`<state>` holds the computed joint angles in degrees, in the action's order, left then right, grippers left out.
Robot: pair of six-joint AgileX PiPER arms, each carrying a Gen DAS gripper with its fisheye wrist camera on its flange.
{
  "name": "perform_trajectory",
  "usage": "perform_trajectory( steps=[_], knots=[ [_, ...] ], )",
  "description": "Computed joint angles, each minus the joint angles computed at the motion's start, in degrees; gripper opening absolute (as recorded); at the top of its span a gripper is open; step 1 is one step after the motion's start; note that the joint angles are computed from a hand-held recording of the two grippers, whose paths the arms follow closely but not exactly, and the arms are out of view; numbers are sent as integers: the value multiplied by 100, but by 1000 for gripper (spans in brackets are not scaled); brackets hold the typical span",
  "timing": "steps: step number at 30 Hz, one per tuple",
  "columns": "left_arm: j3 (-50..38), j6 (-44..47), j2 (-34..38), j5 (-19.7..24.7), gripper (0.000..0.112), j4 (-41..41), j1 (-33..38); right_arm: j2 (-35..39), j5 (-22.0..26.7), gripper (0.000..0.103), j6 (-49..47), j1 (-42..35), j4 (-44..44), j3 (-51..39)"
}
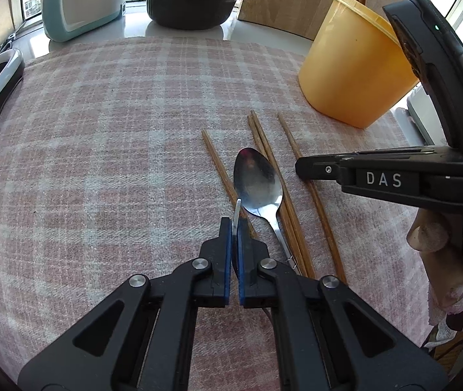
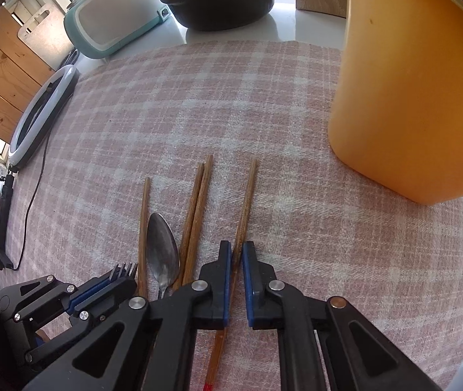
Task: Organize utensils
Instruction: 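Lift the fork with the left gripper while the right gripper lifts the chopstick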
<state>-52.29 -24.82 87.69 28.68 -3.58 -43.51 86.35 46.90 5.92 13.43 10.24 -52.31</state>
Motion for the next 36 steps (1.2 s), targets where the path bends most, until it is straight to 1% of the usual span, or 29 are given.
perform_trajectory(
  steps=[5,9,15,20,22,29,33,36],
  knots=[
    [215,336,-342,39,0,-446,286,-549,-78,3,-446,-279,459,451],
    [357,363,-677,111,0,-562,440,-1099,34,3,-725,-552,725,697],
    [341,230,-1266,352,0,-437,480,-2123,261,3,-1010,-888,964,1026],
    [176,-203,-1667,586,0,25,336,-2866,528,3,-1071,-1141,940,1129],
    [109,-503,-1773,655,0,343,216,-3117,683,3,-1249,-1414,1036,1122],
    [-128,-696,-1994,775,0,446,144,-3665,1211,3,-1783,-2292,1315,915],
    [-258,-1087,-2046,794,0,826,6,-3888,1587,3,-2285,-3032,1647,723],
    [-347,-1197,-2059,744,0,827,29,-3956,1942,3,-2784,-3777,2032,505]
  ],
)
